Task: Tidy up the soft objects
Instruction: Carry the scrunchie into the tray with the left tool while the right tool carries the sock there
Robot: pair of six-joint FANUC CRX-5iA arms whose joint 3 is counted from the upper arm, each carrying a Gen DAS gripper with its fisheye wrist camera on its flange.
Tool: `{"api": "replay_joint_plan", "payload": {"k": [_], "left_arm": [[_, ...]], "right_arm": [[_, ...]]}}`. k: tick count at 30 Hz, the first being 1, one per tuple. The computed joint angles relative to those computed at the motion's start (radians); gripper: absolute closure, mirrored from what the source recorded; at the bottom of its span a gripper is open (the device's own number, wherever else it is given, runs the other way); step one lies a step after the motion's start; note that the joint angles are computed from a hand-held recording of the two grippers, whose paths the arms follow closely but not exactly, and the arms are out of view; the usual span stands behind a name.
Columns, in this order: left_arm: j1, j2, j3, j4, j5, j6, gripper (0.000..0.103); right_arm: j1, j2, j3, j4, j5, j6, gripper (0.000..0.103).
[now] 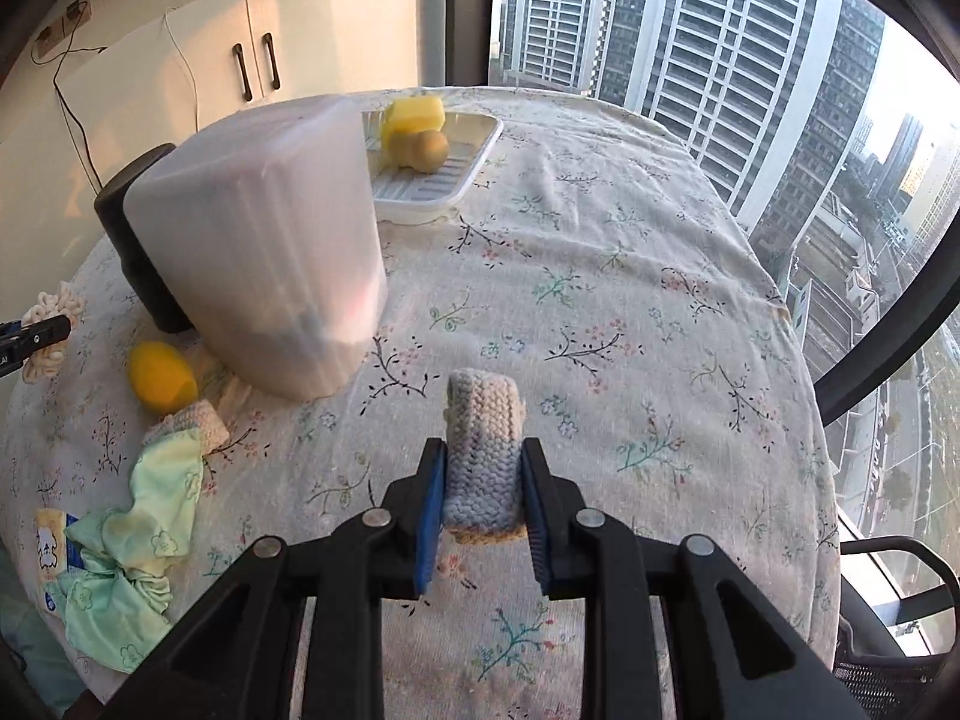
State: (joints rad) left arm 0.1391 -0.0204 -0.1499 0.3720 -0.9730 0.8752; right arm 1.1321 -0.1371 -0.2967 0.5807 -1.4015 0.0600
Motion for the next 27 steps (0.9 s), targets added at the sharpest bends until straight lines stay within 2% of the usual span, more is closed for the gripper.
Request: {"api": "replay_joint_plan", "payload": {"k": [9, 14, 17, 23, 27], "left_arm": [[-0.022, 0.151, 0.160, -0.065, 0.045, 0.065, 0.071], [-0.031, 0.269, 0.294, -0.063, 0.001, 0.109, 0.071], [-0.054, 0.322, 0.367, -0.106, 0.018, 0.156, 0.071], [-0.101, 0.414, 0.494, -0.132, 0.022, 0.171, 0.071], [-0.128, 0.462, 0.563, -0.119, -0.003, 0.160, 0.071]], "right_arm": [[-0.163, 0.017, 0.022, -0.007, 0.095, 0.141, 0.077], [-0.242, 0.053, 0.059, -0.019, 0.139, 0.207, 0.077], [-0.294, 0.077, 0.085, -0.026, 0.173, 0.249, 0.077], [-0.379, 0.159, 0.167, -0.041, 0.215, 0.350, 0.077], [-0.418, 0.208, 0.226, -0.047, 0.244, 0.403, 0.077]]}}
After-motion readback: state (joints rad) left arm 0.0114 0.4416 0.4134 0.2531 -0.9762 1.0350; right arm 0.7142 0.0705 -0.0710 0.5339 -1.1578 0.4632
